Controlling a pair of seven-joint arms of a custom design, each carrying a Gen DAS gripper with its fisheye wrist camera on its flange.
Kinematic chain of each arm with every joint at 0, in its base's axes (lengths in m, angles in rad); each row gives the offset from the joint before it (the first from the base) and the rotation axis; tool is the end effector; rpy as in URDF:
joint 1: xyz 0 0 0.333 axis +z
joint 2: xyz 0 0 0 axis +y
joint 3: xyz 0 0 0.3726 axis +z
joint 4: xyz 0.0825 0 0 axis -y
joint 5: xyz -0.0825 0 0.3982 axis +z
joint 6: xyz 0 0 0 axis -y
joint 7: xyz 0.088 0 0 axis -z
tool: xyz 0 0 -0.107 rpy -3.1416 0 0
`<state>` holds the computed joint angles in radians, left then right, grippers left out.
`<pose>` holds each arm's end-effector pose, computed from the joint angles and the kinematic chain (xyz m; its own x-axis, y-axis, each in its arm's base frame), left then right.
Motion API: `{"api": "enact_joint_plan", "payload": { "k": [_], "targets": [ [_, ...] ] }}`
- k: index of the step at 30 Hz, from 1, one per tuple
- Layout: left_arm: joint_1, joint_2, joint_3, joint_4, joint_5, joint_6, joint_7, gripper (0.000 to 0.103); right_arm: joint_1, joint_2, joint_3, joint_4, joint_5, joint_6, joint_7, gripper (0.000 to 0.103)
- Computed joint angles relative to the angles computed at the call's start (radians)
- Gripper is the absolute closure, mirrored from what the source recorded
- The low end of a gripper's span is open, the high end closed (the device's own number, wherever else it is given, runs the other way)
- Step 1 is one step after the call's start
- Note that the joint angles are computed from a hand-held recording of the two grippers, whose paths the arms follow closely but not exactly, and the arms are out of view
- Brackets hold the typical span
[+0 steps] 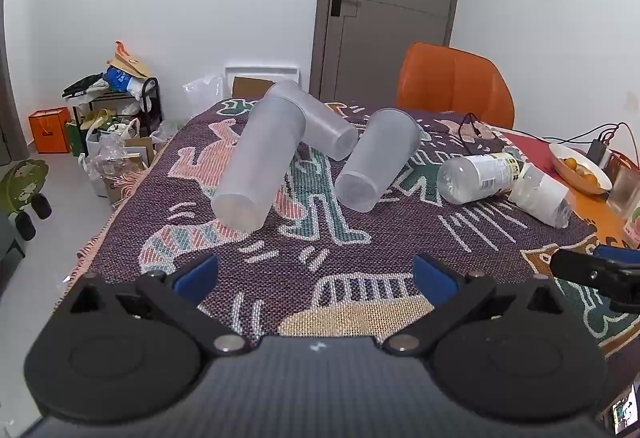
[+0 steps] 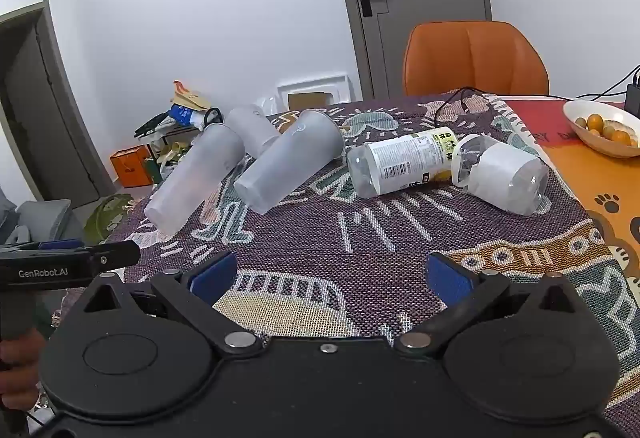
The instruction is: Flip cup upright
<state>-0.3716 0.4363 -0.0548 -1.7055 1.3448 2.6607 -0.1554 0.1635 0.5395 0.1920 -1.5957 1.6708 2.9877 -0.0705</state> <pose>0.6550 -0.3217 0.4232 0.1877 -0.9801 0.0643 -0.5573 -0.1602 -0.8147 0.7244 0.1660 0.3961 0.4228 -0.8836 -0.2011 -0.5276 -0.0596 -0.8474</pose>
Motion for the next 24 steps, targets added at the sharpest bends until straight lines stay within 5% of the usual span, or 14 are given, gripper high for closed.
{"api": "enact_joint_plan", "payload": {
  "k": [24],
  "targets": [
    [0.009,0.017,0.001,0.016,-0.065,0.023,0.058,0.000,-0.018,0.025,0.022,0.018,-0.074,0.011,0.059,0.000]
  ]
}}
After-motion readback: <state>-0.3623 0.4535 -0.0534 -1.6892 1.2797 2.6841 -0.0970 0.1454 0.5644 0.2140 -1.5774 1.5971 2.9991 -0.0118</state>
